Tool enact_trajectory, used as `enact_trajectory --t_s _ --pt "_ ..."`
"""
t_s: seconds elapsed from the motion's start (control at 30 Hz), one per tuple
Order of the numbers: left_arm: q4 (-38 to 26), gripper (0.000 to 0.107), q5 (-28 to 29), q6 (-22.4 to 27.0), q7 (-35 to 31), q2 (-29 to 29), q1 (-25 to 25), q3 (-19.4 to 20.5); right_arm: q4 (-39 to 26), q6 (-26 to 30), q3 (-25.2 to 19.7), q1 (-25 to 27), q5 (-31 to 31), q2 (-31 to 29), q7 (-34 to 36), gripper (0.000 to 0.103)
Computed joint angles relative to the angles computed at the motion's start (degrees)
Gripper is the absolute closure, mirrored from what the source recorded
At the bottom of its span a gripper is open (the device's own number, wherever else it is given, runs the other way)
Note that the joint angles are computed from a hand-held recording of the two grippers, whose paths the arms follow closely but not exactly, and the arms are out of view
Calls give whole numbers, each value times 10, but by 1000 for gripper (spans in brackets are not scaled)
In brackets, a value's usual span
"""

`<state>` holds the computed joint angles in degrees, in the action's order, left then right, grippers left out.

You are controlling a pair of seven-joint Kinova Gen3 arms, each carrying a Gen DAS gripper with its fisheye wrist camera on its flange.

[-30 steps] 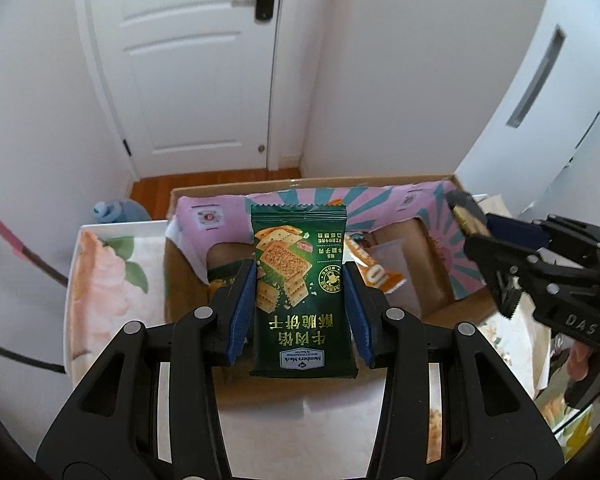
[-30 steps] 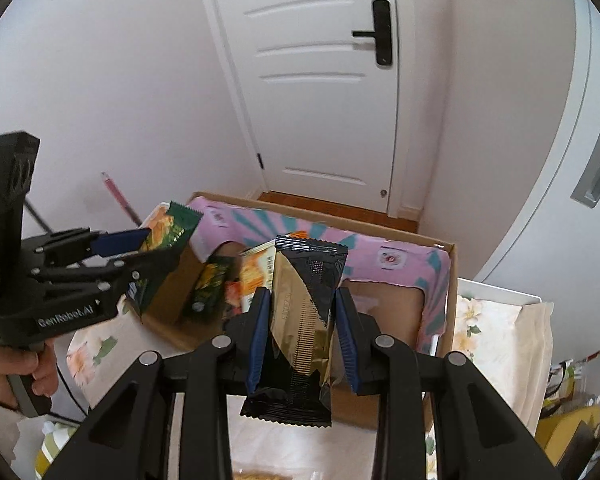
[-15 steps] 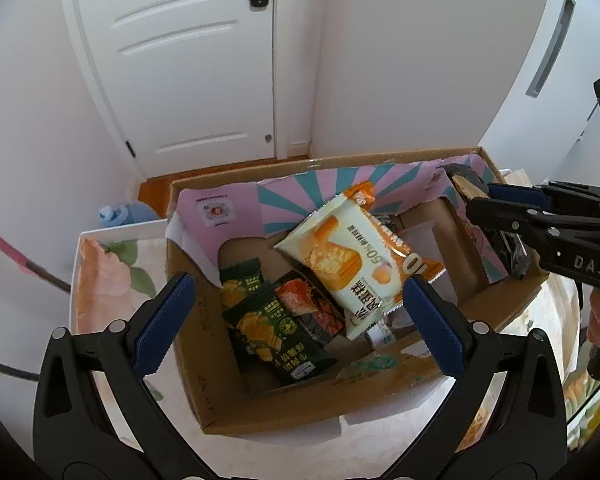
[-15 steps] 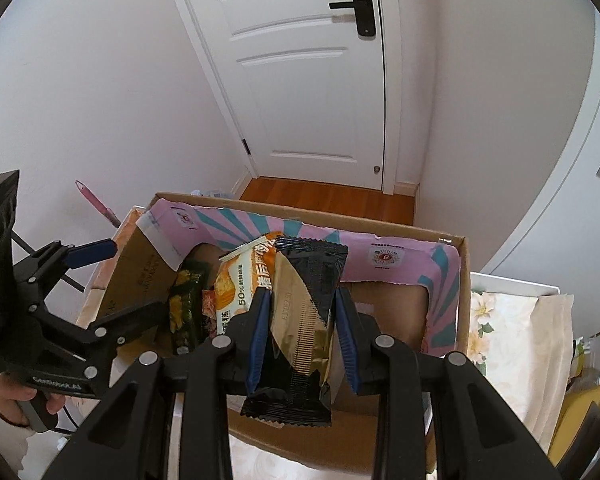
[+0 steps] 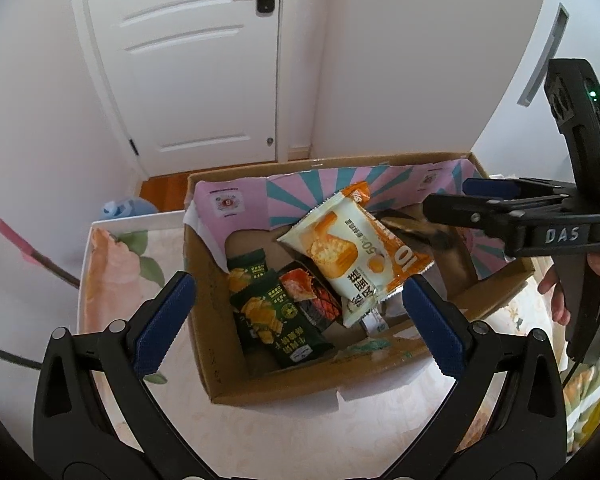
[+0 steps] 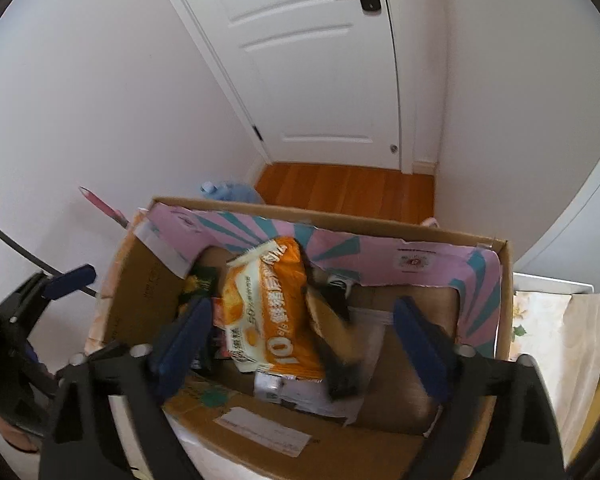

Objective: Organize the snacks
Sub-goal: 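Move the left tool to the waffle packet while the right tool approaches the milk-drink packet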

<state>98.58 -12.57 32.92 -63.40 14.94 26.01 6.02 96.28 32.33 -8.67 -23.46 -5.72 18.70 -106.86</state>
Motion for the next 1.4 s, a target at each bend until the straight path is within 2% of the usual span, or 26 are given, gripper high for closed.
enact_trajectory --t_s 0.2,0.43,0.83,1.0,1.13,1.27,1.4 --pt "26 5 -25 -9 42 -26 19 -5 38 -18 4 -5 6 -37 -17 12" --pt "54 5 -63 -11 96 -63 33 9 81 -32 7 -23 43 -94 -61 12" --pt "95 5 -133 4 204 -103 80 70 189 -11 -25 -9 110 -232 -157 12" --pt "95 5 -129 14 191 -96 113 91 239 21 -57 13 133 -303 -202 12" --pt "94 5 -95 10 135 -82 128 112 276 34 -71 26 121 -348 -208 12" --pt "91 5 -83 11 91 -59 155 114 306 44 -62 27 90 -372 -188 12" --pt "91 5 -47 3 28 -33 162 113 337 44 -86 42 88 -389 -197 11"
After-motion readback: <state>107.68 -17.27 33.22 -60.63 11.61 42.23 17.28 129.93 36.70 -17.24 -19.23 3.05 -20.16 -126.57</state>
